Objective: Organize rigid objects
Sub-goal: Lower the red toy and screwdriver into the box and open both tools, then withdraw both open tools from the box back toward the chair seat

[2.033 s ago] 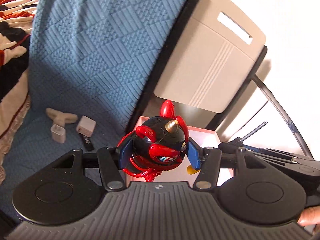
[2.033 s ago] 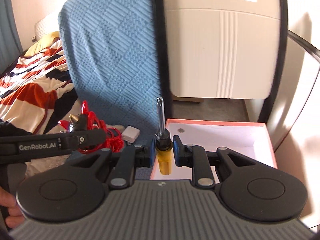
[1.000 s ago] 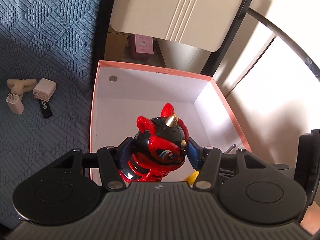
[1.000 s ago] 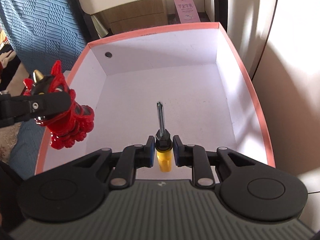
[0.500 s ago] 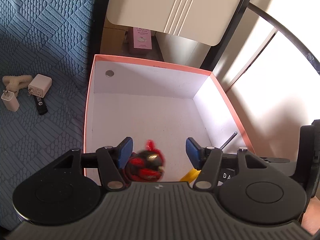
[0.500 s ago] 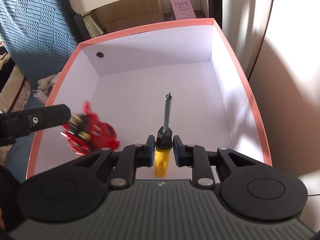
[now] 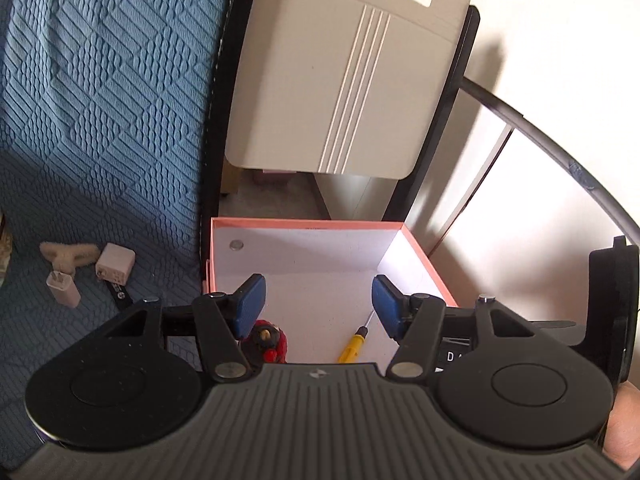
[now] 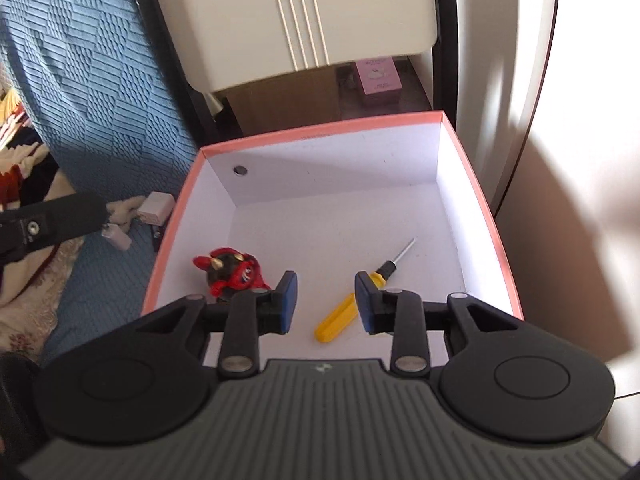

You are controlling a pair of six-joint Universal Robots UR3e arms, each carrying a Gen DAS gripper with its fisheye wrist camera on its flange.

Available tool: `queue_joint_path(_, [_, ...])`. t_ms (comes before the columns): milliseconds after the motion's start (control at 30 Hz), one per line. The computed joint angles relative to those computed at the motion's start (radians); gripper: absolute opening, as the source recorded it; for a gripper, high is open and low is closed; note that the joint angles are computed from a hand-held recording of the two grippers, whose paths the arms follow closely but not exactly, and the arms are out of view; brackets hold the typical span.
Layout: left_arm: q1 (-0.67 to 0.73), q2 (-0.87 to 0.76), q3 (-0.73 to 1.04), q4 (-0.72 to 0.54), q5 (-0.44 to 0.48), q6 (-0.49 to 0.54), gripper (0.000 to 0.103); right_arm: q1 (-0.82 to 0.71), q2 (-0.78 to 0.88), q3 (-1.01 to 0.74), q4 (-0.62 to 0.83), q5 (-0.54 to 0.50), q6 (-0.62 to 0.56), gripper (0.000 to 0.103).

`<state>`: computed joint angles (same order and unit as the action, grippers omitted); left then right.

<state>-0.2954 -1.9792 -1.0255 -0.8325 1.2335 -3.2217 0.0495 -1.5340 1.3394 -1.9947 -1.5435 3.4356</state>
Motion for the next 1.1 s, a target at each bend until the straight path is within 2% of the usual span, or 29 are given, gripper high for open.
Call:
queue_joint_path(367, [0.181,0.218,-0.201,0.070,-0.087,0.055,0.065,0.180,0.102,-0.291,0.049,-0.142,0.080,0.035])
queue_joint_path(433, [0.214,0.257,-0.256,0.108,-0.114,0.065,0.068,0.212,0.120,-0.323,0.048,-0.173,0.086,0.035])
queue_joint_path(867, [0.396,0.436,-0.572,0.252,-0.266,0.133,0.069,0.404,0.229,-0.393,-0.005,-0.297,0.131,0.035])
queue_joint_path(1000, [0.421,0.467,-0.630,0.280,-0.235,0.154,0.069,0.438,0.260,-0.385,-0.043,-0.298,0.145,0.035])
queue_joint_path(1100, [0.470,0.480,-0.664,0.283,-0.280,0.171,0.069,0.463,0.279,-0.371,-0.080,-0.310,0.155,0.035])
